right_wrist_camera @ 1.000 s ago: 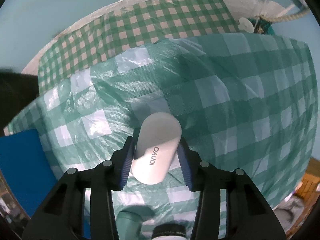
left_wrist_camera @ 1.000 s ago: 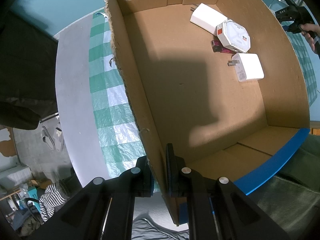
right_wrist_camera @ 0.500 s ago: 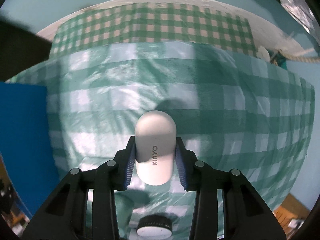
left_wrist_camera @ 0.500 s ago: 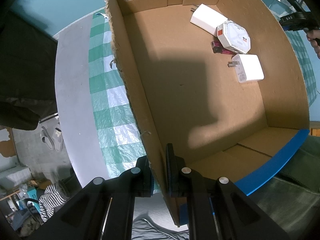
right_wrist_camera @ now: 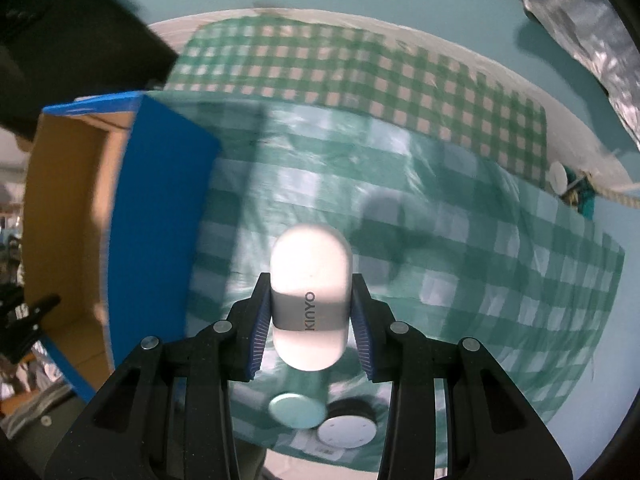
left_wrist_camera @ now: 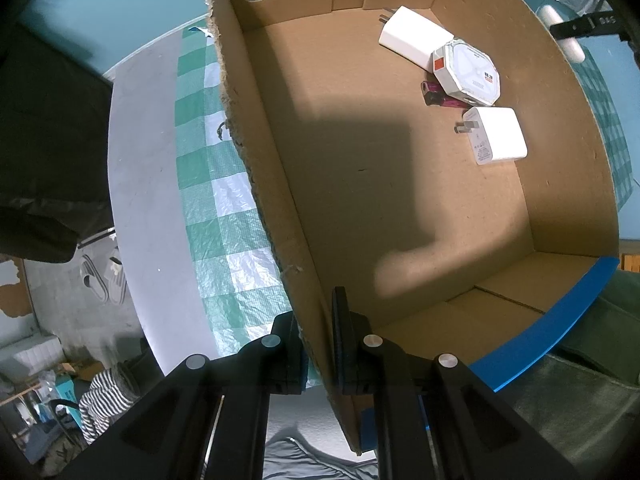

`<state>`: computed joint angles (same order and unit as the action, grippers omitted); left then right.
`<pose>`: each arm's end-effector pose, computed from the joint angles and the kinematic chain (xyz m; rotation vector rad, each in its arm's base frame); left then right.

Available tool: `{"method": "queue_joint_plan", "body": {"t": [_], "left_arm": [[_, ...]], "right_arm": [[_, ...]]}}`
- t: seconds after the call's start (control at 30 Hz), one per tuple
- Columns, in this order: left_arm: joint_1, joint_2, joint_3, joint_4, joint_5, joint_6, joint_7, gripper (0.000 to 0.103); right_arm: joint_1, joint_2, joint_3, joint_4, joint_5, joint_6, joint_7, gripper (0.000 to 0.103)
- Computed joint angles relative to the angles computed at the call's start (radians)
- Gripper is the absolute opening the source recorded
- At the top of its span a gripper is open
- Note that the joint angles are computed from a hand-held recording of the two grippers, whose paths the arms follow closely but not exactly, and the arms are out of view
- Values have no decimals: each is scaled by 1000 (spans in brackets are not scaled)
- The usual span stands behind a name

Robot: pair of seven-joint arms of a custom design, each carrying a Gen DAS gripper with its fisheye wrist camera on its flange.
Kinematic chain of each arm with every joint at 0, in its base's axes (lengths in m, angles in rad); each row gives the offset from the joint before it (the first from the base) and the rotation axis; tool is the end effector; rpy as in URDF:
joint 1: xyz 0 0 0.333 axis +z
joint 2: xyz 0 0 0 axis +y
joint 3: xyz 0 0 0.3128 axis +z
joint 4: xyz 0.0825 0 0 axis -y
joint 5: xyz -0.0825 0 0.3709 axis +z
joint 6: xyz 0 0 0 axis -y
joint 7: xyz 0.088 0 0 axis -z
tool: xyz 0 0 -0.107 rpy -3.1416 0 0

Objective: Organize rigid objects
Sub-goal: 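Carry the earbud case into the box and open the right gripper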

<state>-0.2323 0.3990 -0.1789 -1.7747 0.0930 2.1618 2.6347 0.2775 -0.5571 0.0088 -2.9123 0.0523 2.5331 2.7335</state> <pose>0.5887 -0.2424 0.3423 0.0899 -3.1398 -0.0142 0.3178 0.0926 0.3488 -0.9504 2.8055 0.0267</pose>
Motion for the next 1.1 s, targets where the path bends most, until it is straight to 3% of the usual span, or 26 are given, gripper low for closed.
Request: {"method": "queue_joint_plan", "body": {"t": [0.47,1.1], "left_arm": [[2,-3,0,-5,-3,5,4,10],[3,-18,-2,-22,-3,20,15,10]], "right_arm": [[10,104,11,202,-47,-36,-130,37],[-31,403,13,474,-63,-55,-359,37]]}}
